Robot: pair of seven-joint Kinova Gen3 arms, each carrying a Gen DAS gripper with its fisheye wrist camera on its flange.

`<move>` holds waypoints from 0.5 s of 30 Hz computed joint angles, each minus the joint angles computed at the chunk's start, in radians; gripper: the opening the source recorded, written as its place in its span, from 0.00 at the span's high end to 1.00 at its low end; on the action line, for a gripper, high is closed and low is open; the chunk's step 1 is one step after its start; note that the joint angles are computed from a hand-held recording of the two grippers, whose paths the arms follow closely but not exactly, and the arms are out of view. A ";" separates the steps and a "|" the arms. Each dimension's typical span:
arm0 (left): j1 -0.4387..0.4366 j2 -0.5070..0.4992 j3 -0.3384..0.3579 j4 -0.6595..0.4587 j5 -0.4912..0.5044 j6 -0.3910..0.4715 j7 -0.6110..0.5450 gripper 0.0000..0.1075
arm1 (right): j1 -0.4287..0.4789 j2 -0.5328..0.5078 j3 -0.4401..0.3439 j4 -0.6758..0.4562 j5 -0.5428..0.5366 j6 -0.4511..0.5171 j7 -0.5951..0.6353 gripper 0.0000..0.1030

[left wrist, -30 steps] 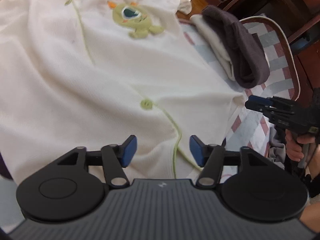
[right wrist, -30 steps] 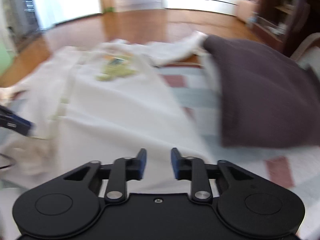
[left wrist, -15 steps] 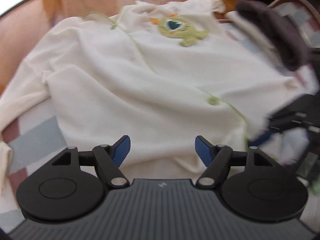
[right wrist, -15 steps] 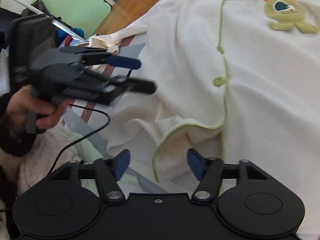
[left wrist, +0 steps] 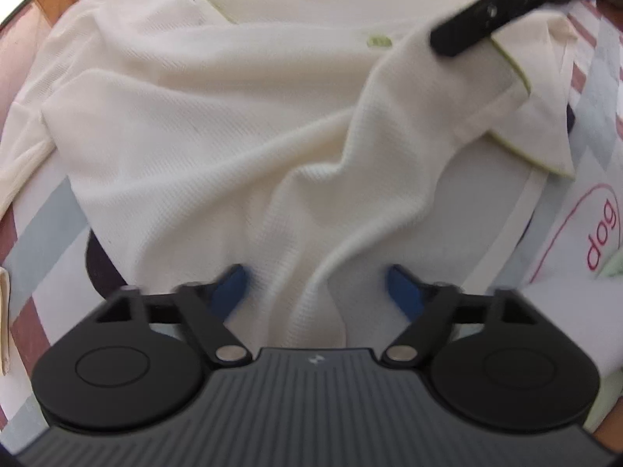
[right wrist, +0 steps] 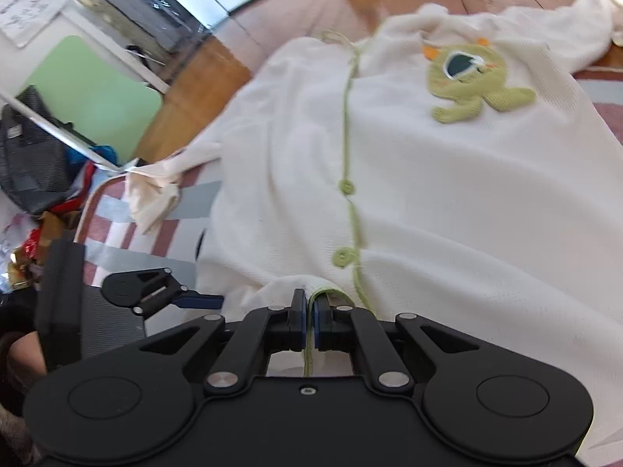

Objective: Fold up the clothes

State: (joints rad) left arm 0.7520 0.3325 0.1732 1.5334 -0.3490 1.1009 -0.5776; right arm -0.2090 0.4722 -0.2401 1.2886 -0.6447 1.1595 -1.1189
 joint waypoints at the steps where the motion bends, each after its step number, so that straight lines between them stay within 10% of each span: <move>1: -0.015 -0.016 0.014 0.001 0.016 0.016 -0.005 0.98 | -0.001 -0.002 0.009 -0.004 -0.012 0.005 0.002 0.95; 9: -0.106 -0.116 0.068 0.003 0.275 0.093 -0.261 0.98 | 0.067 0.042 -0.010 -0.022 -0.036 0.229 -0.015 0.95; 15: -0.174 -0.126 0.067 0.039 0.410 0.042 -0.349 0.91 | -0.019 -0.025 0.039 0.136 0.093 0.123 -0.010 0.95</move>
State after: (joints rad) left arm 0.5785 0.2063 0.2406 1.5725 0.0608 1.1431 -0.9268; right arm -0.2278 0.4467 -0.2007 1.4242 -0.5514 1.2823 -1.1294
